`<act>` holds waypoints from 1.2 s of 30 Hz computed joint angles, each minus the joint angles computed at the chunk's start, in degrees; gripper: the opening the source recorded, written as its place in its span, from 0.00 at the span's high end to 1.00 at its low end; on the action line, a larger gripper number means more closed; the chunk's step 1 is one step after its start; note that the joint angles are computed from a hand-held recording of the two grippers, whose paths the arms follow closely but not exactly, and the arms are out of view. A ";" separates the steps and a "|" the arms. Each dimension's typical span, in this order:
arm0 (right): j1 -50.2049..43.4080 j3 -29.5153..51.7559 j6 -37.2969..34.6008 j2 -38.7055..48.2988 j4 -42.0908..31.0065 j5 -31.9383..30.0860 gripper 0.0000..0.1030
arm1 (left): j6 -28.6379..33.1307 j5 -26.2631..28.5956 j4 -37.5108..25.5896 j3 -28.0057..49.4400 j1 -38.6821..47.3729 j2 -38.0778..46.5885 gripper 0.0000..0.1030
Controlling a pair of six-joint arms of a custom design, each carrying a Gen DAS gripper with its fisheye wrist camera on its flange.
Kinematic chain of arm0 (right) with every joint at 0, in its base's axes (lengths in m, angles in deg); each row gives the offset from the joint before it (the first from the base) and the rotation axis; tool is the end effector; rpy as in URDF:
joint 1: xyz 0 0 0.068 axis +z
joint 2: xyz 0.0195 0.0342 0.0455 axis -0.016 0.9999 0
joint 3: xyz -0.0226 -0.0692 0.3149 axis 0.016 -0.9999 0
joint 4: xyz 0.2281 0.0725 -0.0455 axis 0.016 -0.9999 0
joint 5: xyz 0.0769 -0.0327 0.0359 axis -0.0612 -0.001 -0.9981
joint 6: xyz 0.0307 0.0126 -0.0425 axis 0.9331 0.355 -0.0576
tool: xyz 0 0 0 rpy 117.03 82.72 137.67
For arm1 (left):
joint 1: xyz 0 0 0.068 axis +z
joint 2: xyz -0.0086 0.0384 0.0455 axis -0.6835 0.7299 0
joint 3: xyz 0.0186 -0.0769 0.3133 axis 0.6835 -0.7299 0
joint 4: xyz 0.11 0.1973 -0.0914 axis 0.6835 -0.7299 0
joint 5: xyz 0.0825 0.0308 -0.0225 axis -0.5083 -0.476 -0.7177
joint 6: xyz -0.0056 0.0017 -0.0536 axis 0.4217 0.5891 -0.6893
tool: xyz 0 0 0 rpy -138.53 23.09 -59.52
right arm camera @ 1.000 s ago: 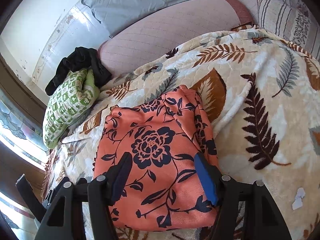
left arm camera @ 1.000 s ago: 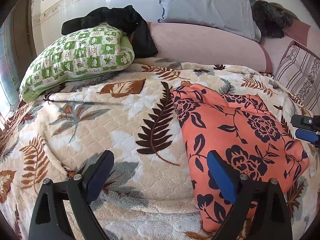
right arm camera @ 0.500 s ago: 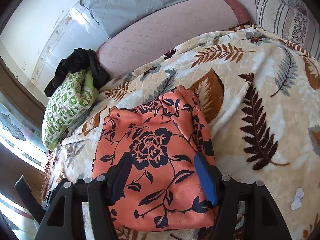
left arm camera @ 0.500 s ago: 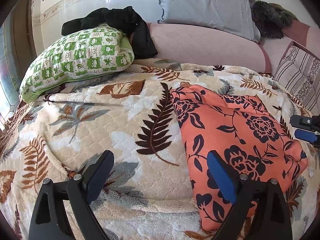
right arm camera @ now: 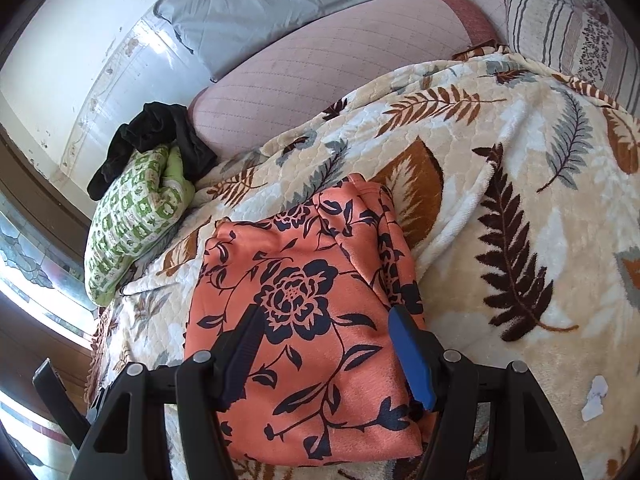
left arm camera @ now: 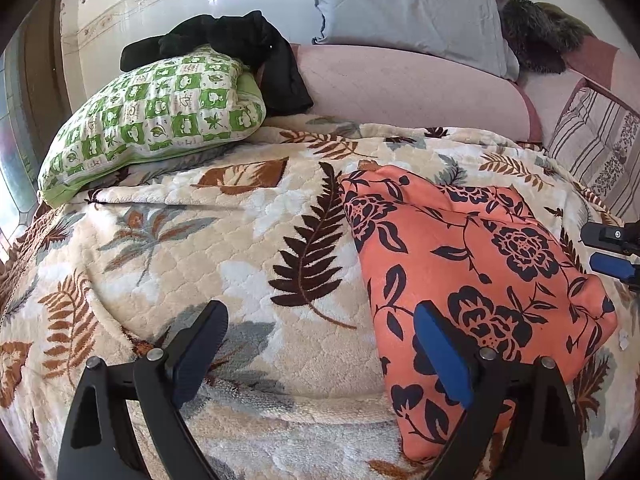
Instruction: Fold small clothes
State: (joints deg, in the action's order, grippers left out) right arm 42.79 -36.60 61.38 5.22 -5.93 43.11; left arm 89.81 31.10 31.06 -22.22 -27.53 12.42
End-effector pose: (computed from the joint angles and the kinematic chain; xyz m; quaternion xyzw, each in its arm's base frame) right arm 0.1777 0.1504 0.1592 0.2495 0.8923 0.1583 0.3414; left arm 0.2408 0.0528 0.1513 0.1445 0.9054 -0.0523 0.3958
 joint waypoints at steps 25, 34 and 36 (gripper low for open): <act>-0.76 -0.99 -0.19 -0.50 1.29 -0.76 0.34 | -0.17 -0.08 0.02 -0.11 -0.18 -0.04 0.09; -0.90 -1.07 -0.30 -0.60 1.48 -0.92 0.34 | 0.06 0.09 -0.26 -0.06 -0.06 -0.18 0.09; -0.78 -1.11 -0.19 -0.52 1.63 -0.85 0.34 | 0.06 0.13 -0.22 -0.09 -0.03 -0.21 0.09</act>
